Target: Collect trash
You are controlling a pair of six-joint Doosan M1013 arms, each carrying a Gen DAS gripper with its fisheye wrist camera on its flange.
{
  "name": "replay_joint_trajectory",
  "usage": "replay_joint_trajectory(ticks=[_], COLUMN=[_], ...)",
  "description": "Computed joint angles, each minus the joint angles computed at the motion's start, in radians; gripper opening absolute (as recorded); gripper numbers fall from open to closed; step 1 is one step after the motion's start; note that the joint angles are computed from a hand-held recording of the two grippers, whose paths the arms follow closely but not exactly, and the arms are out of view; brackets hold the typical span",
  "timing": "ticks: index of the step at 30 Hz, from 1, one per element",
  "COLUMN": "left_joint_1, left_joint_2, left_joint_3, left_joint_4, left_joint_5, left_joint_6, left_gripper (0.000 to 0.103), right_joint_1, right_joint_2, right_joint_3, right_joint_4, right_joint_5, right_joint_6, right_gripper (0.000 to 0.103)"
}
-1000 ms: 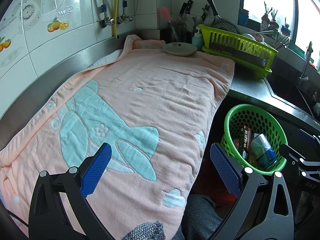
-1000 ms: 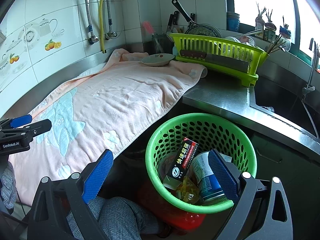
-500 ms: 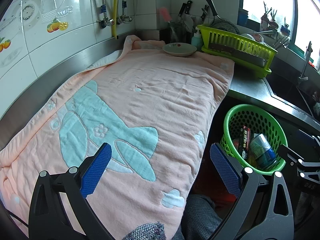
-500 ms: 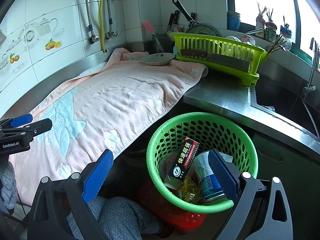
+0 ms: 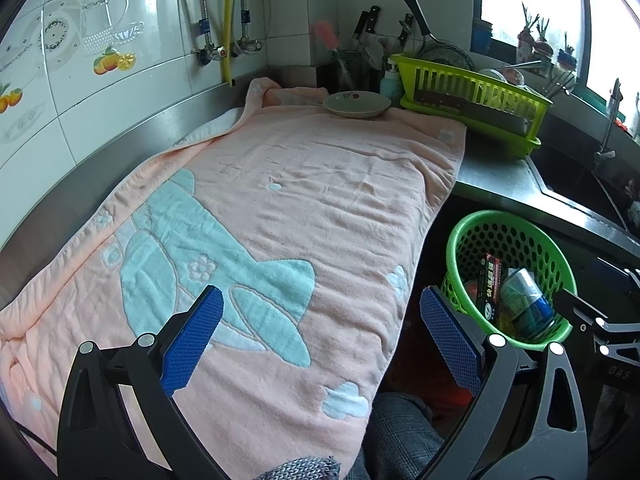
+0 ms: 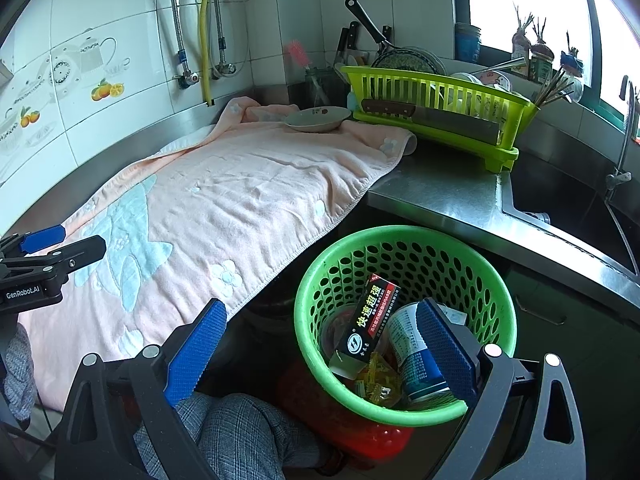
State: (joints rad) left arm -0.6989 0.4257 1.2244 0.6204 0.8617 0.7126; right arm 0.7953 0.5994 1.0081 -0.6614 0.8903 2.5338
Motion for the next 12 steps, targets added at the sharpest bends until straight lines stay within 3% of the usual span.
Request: replay_joint_trajectory(ticks=[12], left_joint_1=[0.004], left_joint_2=[-0.003], left_joint_3=[0.004], left_joint_4=[-0.002], left_joint_5=[0.020], left_joint_6=[-0.018], left_gripper=[0.097], right_joint_1=[0.000], right_joint_2=[0.000], right_joint_3=[-0.001], right_joint_4=[0.006], right_joint_5=[-0.010], right_joint_6=[-0.007], right_gripper=[0.093])
